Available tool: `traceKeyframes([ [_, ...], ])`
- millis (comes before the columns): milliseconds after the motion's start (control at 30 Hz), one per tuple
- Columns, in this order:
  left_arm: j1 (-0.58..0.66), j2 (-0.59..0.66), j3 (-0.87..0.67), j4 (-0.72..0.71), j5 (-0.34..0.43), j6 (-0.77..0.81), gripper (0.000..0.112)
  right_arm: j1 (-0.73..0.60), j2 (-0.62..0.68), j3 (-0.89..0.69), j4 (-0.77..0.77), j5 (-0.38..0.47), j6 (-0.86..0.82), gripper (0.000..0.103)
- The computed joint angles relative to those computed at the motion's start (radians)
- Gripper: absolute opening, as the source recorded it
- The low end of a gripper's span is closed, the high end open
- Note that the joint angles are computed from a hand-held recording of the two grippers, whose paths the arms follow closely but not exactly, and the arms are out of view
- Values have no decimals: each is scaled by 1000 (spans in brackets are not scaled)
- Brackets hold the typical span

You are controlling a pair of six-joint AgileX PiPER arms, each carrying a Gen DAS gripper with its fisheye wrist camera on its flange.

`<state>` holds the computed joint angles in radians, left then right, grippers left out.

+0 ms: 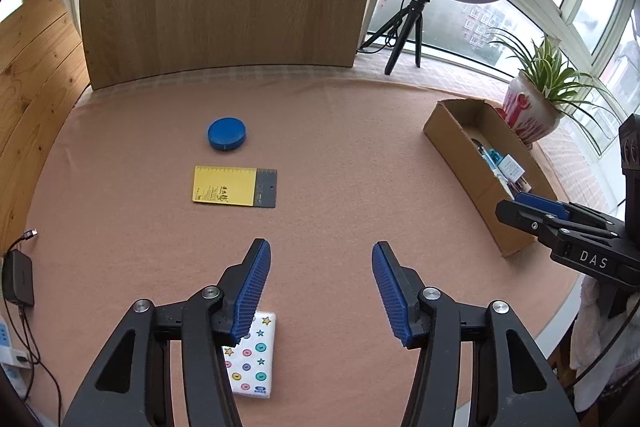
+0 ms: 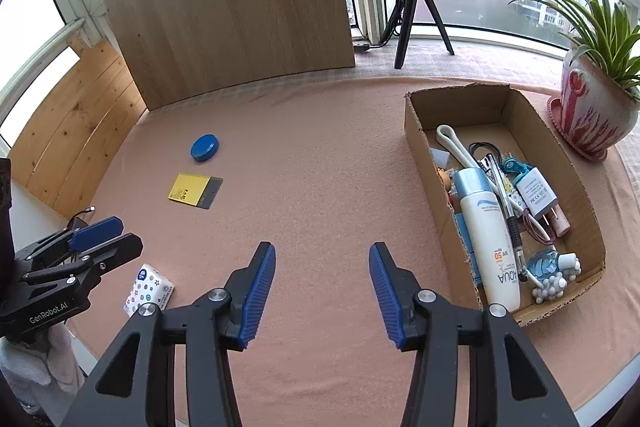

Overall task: Organize objects
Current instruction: 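Move the left tool to the blue round tin while the right tool follows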

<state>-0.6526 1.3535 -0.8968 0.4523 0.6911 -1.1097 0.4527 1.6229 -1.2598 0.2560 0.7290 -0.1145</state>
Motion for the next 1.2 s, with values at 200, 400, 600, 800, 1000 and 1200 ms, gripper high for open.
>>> traceKeyframes([
  [200, 92, -104, 140, -55, -9, 74, 57, 93, -8, 24, -101, -38, 109, 55],
  [400, 218, -186, 193, -118, 0, 226, 57, 169, 18, -3, -159, -39, 175, 56],
  [600, 373, -169, 178, -242, -40, 461, 57, 229, 63, -58, -224, -29, 252, 57],
  [800, 450, -102, 136, -313, -72, 603, 57, 295, 108, -127, -382, -3, 403, 57],
  [1000, 490, -41, 106, -368, -97, 702, 57, 337, 141, -193, -499, 27, 507, 57],
  [1200, 504, 17, 80, -404, -123, 757, 57, 337, 173, -240, -495, 34, 507, 57],
])
